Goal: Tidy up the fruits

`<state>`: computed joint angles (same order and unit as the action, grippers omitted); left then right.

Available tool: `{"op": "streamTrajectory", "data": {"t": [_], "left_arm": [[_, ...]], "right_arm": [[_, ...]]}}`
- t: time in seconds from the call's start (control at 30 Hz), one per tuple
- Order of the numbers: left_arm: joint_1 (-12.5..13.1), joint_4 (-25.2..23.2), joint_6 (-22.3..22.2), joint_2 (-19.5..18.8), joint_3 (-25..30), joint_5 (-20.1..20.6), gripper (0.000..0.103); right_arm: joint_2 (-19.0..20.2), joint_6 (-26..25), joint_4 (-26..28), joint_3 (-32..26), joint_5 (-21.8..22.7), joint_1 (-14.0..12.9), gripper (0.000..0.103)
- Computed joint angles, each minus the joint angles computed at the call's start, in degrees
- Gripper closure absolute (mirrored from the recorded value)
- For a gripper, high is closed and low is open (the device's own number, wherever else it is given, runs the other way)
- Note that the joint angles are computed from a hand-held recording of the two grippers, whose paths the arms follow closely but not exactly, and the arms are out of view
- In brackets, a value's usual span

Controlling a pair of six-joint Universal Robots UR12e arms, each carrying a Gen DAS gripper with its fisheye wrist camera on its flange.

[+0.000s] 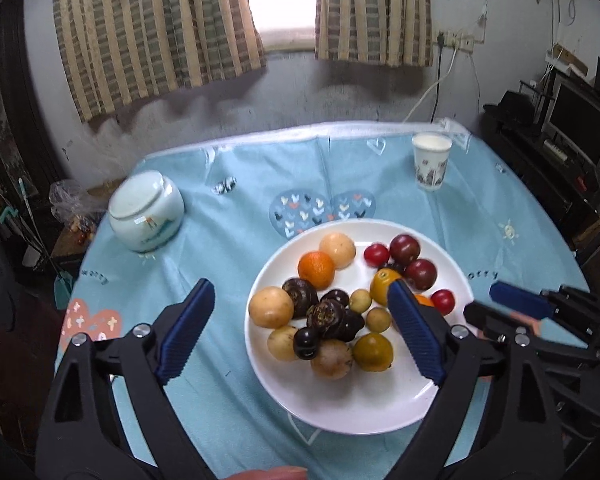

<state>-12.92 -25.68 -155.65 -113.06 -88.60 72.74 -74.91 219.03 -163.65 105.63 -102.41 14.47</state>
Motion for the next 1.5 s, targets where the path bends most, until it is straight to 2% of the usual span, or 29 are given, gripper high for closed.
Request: {"op": "streamTrajectory", "data": {"t": [0.2, 0.37, 0.6, 0.77, 0.87, 0.97, 1.33, 1.37, 1.4, 1.5], "left_arm": [[1.3, 6.2, 0.1, 4.0, -3.6, -4.7, 0.008], [2.6, 8.1, -1.1, 6.8, -5.7, -8.6, 0.007], [4.0, 8.2, -0.6, 9.6, -8.0, -12.5, 0.007], [4.6, 5.8, -1.0, 10.7, -8.7, -14.0, 0.003], [4.8, 7.0, -3.9, 10.9, -9.1, -12.7, 0.003], [4.9, 6.1, -5.1, 10.8, -8.8, -12.2, 0.003], [4.0, 4.6, -5.5, 9.4, -7.4, -8.0, 0.003], [3.9, 4.5, -5.5, 9.2, -7.2, -7.7, 0.003], [3.8, 4.3, -5.5, 9.0, -7.1, -7.5, 0.003], [3.5, 3.8, -5.5, 8.5, -6.6, -6.9, 0.003]], "right_arm": [[-2.1, -0.1, -0.5, 0.6, -3.1, 2.5, 0.067], [-3.4, -0.5, -1.0, 1.0, -5.7, 4.4, 0.067], [-4.6, -0.7, -1.0, 1.3, -8.2, 6.4, 0.067], [-4.9, -0.9, -1.2, 1.4, -9.0, 7.2, 0.067], [-5.0, -0.9, -1.1, 1.5, -9.1, 7.6, 0.067], [-5.1, -0.9, -1.0, 1.6, -9.0, 7.7, 0.067], [-4.4, -1.3, 0.0, 1.1, -7.8, 7.4, 0.066], [-4.3, -1.0, 0.0, 1.1, -7.9, 7.3, 0.052], [-4.2, -0.6, -0.7, 1.2, -8.7, 7.5, 0.032], [-3.9, -0.8, -2.6, 1.5, -8.8, 7.3, 0.03]]}}
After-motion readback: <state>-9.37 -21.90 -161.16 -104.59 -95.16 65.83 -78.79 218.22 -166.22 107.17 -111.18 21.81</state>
